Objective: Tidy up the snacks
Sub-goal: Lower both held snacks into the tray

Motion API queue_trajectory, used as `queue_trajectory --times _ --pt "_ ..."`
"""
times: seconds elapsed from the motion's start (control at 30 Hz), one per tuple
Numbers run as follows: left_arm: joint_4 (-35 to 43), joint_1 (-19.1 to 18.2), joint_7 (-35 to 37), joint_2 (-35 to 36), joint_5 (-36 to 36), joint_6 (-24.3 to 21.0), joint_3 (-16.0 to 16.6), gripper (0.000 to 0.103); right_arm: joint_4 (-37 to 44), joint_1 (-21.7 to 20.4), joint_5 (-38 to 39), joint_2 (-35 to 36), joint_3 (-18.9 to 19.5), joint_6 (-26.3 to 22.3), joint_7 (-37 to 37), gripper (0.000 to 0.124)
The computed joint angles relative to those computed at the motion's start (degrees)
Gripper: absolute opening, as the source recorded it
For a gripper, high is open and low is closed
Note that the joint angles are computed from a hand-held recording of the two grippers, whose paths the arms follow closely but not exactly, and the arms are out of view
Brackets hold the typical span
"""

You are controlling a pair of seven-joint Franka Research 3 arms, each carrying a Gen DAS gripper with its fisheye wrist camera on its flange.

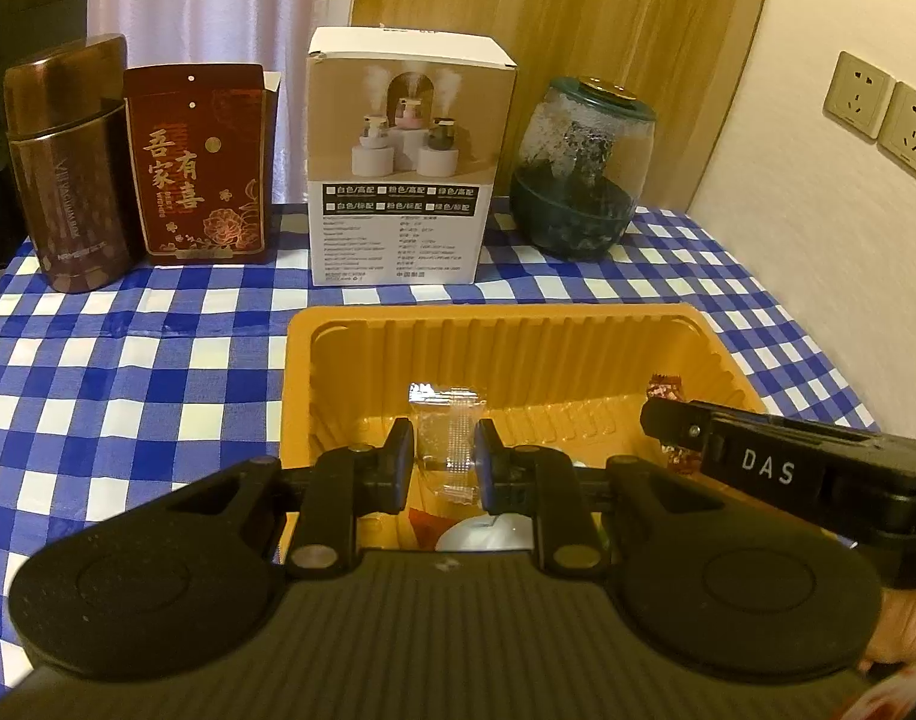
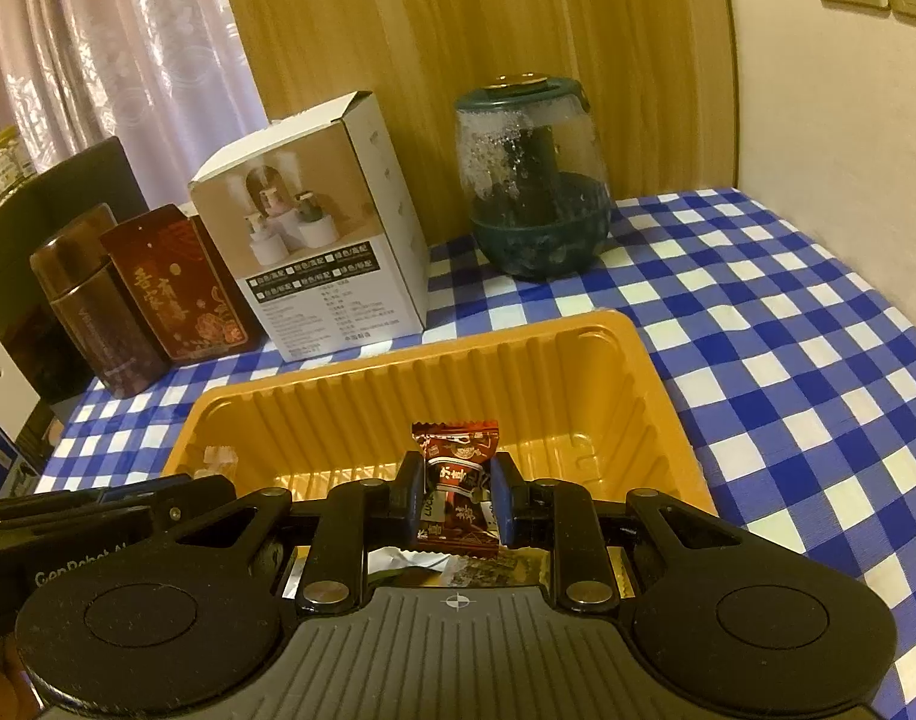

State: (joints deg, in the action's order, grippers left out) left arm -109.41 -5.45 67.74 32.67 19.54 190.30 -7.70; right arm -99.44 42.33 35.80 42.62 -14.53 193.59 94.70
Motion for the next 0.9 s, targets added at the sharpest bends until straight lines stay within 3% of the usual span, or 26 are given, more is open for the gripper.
queue_trajectory --times 0.5,0.9 --pt "0.48 -4.58 0.26 0.10 -1.00 0.20 4.98 0.024 0.32 -0.42 0.40 0.12 0.48 0.40 0.21 0.024" --pt "0.09 -5.96 0.36 -0.34 -1.81 0.20 6.47 0.025 0.15 -7.05 -1.32 -0.88 8.58 3.02 -1.96 0.024"
